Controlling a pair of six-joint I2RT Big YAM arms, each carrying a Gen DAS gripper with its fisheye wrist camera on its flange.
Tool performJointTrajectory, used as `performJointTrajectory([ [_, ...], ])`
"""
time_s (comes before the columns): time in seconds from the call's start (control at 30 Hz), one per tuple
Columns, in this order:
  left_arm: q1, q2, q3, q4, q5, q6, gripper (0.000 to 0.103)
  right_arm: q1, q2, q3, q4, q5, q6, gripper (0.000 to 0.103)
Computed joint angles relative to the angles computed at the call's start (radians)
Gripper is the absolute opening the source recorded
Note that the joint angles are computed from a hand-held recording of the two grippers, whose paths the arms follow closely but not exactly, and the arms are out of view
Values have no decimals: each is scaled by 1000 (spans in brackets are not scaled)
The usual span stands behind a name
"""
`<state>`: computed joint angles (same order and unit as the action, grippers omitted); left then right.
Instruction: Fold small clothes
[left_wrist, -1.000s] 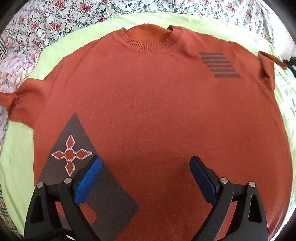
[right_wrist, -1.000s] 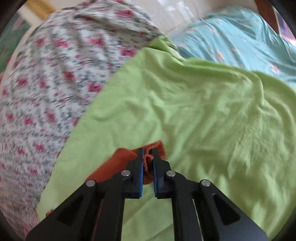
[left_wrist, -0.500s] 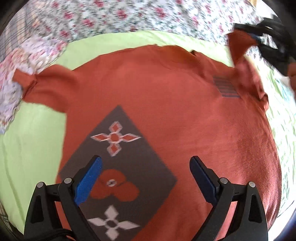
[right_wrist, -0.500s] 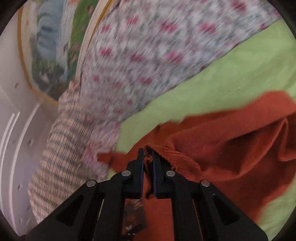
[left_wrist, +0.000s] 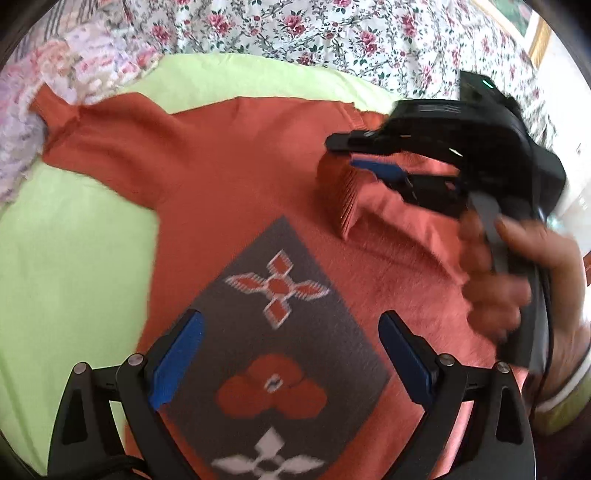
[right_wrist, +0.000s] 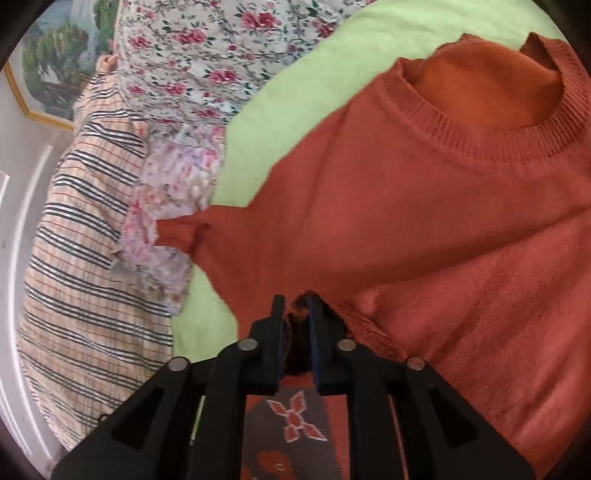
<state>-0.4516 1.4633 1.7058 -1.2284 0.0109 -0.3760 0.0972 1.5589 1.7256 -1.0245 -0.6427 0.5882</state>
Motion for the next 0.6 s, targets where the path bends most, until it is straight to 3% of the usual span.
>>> performJointTrajectory([
  [0.07, 6, 35, 24, 17, 44, -22, 96, -20, -37, -30, 16, -1, 3, 56],
  [0.1, 10, 59, 39, 30, 77, -33, 96, -38, -79, -63, 41, 2, 3, 59],
  [0.27, 21, 186, 145, 42, 196, -114, 96, -116, -236, -185, 61, 38, -5, 60],
  [0.43, 36, 303, 272, 46, 196, -219, 97, -198, -378, -307, 68, 91, 12, 60],
  [0.53, 27, 372, 376, -30, 117, -179, 66, -258, -427, -369, 69, 85, 40, 60],
  [0.6, 34, 326, 306, 9, 133, -146, 64, -284, -445, -390, 66, 67, 48, 60],
])
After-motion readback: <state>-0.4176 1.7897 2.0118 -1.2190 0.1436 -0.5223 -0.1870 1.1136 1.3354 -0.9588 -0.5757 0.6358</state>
